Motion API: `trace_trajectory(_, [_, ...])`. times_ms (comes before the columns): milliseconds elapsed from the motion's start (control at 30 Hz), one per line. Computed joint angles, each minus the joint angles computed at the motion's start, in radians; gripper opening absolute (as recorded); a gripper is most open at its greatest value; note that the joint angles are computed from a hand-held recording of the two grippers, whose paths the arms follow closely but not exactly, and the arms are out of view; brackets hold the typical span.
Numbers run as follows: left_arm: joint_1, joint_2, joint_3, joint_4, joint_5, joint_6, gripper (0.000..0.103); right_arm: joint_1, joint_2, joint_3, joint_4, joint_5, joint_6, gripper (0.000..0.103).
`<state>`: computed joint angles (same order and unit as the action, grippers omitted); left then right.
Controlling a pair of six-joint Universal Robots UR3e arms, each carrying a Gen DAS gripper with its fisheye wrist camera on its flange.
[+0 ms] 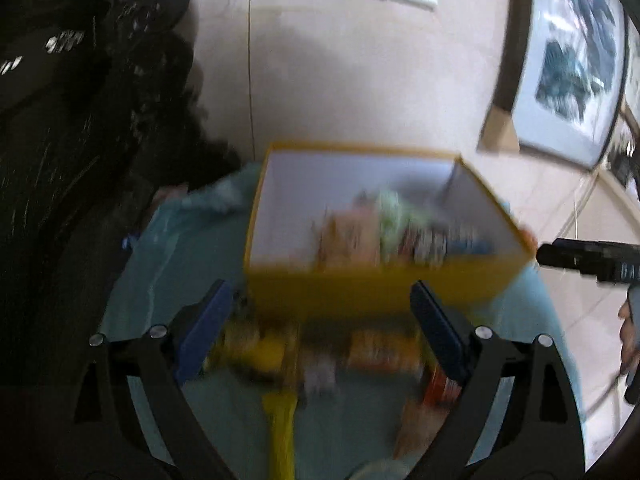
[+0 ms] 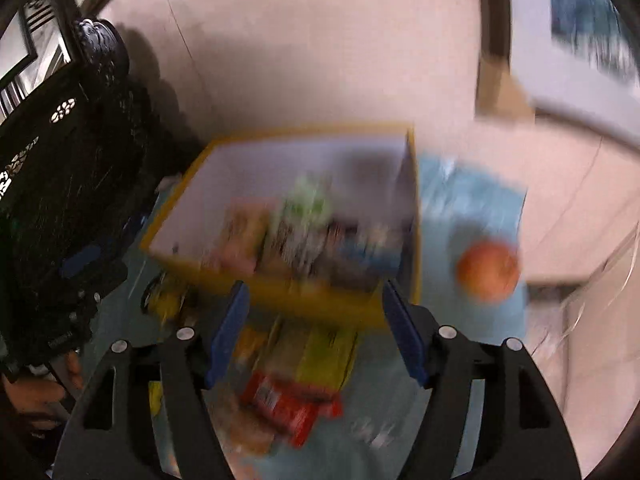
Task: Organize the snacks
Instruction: 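Open both tools to drop the bags into the box, then grasp a long yellow snack bar with the left tool while the right grasps a green seed bag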
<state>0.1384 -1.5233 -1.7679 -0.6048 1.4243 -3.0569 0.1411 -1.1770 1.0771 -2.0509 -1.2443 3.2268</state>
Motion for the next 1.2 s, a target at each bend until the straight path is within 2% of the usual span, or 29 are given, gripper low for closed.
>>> trace_trajectory(67, [0.016,0.100,-0.153,0.031,0.013,0.051,0.092,-0.001,-0.055,0.148,-0.045,0.010,0.024,0.070])
trace_trajectory(167, [0.052,0.235,-0.355,0.060,0.022,0.124,0.092,0.017,-0.095,0.275,-0.110,-0.002,0.015,0.070])
trace_trajectory(233, [0.072,0.276,-0.437,0.048,0.034,0.152,0.092,0.047,-0.089,0.304,-0.128,-0.042,0.000,0.070])
trace_trajectory(367, [0.135,0.309,-0.569,0.101,0.031,0.176,0.092,0.101,-0.036,0.286,-0.144,-0.104,-0.016,0.070])
trace_trajectory(533, [0.173,0.265,-0.620,0.169,0.017,0.180,0.092,0.141,0.097,0.141,-0.118,-0.118,-0.011,0.070])
trace_trajectory(667, [0.164,0.194,-0.636,0.233,0.029,0.185,0.092,0.150,0.247,-0.060,-0.020,-0.141,0.033,0.076])
trace_trajectory(767, [0.127,0.113,-0.625,0.272,0.066,0.180,0.092,0.157,0.323,-0.156,0.001,-0.143,0.067,0.086])
trace_trajectory(867, [0.117,0.072,-0.641,0.345,0.075,0.151,0.100,0.182,0.417,-0.296,0.053,-0.179,0.089,0.098])
trace_trajectory(967, [0.162,0.082,-0.648,0.320,0.023,0.153,0.099,0.230,0.507,-0.444,0.143,-0.268,0.081,0.101])
trace_trajectory(1000, [0.167,0.095,-0.656,0.320,0.005,0.181,0.087,0.229,0.495,-0.418,0.116,-0.258,0.081,0.092])
trace_trajectory(1033, [0.170,0.110,-0.664,0.318,-0.018,0.206,0.076,0.225,0.486,-0.404,0.105,-0.246,0.080,0.087])
trace_trajectory(1100, [0.160,0.153,-0.670,0.278,-0.068,0.258,0.020,0.231,0.461,-0.377,0.089,-0.253,0.053,0.072])
trace_trajectory(1167, [0.186,0.197,-0.668,0.205,-0.122,0.258,0.020,0.223,0.405,-0.289,0.034,-0.224,0.045,0.067])
trace_trajectory(1200, [0.211,0.222,-0.673,0.170,-0.151,0.260,0.020,0.206,0.359,-0.216,-0.007,-0.184,0.046,0.056])
